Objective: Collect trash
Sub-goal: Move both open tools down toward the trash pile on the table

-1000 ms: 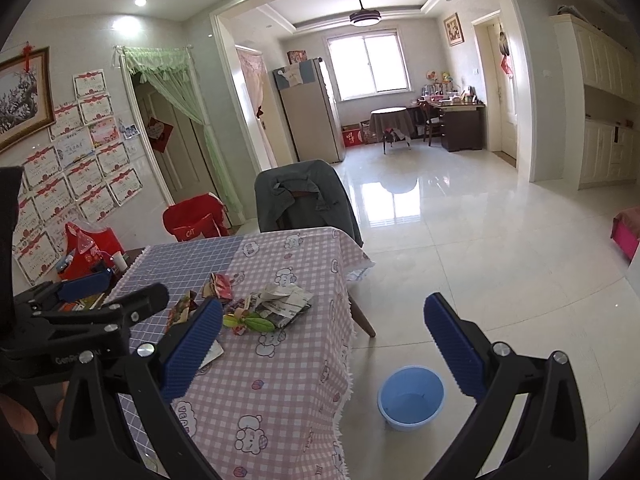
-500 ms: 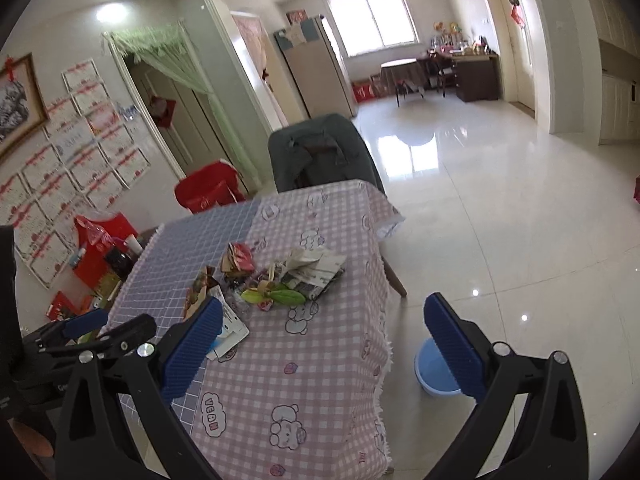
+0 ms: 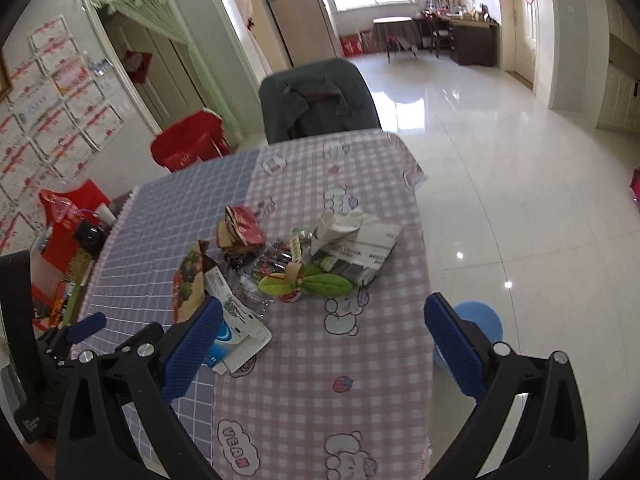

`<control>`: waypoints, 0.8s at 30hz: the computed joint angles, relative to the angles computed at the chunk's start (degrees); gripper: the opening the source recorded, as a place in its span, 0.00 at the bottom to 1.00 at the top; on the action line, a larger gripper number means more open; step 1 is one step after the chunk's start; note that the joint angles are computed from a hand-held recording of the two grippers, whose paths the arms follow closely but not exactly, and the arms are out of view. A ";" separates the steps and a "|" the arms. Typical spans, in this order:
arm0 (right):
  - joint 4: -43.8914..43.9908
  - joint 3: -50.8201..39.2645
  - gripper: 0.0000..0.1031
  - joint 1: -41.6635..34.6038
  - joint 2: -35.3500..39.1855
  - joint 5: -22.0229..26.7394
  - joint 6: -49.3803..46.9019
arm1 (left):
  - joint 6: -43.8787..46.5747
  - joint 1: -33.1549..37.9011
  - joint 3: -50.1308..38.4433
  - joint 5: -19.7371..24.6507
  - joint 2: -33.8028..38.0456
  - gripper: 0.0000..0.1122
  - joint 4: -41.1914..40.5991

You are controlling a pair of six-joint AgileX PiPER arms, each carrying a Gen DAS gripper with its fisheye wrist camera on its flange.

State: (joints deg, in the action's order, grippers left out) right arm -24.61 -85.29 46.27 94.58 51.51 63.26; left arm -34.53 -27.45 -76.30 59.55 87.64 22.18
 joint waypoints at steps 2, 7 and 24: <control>0.81 -3.37 0.96 -0.16 4.02 1.20 -0.15 | 3.25 2.97 -0.03 -2.43 2.29 0.87 -1.63; 2.18 -9.99 0.96 -0.82 11.77 4.15 -1.47 | 6.36 7.43 -0.36 -7.70 9.02 0.87 -1.27; 13.43 -27.90 0.96 -6.30 31.22 3.22 -13.37 | 14.40 15.90 -4.44 -13.17 18.55 0.66 -8.37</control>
